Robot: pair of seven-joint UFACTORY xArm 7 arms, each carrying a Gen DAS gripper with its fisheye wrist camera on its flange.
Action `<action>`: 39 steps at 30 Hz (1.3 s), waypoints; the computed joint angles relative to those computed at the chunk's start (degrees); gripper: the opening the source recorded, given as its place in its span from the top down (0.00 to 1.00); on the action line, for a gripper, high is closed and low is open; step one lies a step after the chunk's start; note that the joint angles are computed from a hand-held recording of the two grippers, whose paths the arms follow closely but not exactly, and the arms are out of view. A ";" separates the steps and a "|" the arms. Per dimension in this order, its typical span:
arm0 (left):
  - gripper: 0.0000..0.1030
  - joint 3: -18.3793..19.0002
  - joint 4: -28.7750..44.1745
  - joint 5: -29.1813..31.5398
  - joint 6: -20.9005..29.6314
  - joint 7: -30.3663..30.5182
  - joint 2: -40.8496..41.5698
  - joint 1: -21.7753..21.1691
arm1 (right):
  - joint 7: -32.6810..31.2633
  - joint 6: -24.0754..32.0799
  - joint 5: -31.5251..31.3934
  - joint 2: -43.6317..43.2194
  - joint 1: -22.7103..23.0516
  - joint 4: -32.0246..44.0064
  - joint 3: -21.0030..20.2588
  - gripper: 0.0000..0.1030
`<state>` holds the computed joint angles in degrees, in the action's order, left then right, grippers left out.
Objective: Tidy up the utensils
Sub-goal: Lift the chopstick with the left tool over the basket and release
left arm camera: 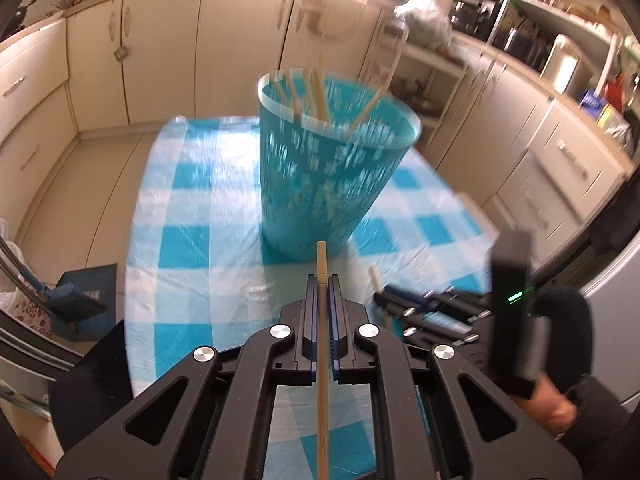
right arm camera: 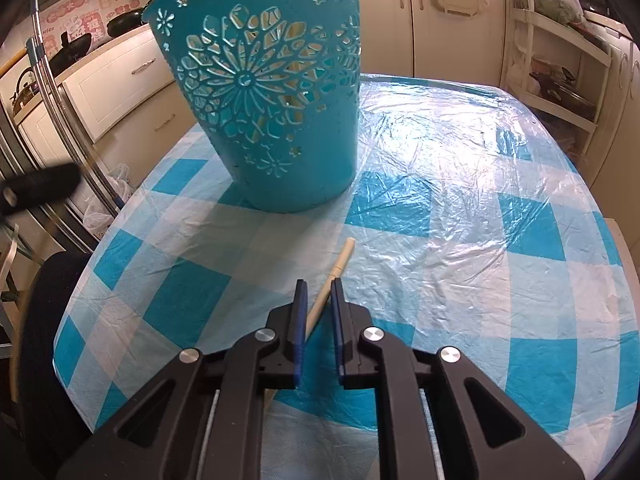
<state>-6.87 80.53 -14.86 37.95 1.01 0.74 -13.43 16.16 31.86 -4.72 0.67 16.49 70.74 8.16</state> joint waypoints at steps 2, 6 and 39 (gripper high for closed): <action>0.95 0.17 0.87 -1.75 -0.56 1.00 -0.94 0.17 | 0.54 -0.10 -0.36 -0.07 0.14 -0.16 0.09 0.87; 0.95 0.49 3.39 -4.18 -2.12 2.13 -1.75 0.31 | 0.63 -0.09 -0.52 -0.03 0.18 -0.12 0.08 0.87; 0.95 15.19 54.12 32.66 -14.18 -40.09 38.50 -10.38 | -4.14 -1.23 5.45 -0.18 0.01 -0.53 0.02 0.76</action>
<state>8.32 134.65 17.80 23.77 -39.08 39.24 -23.81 12.02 30.63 0.73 0.49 16.50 70.21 8.18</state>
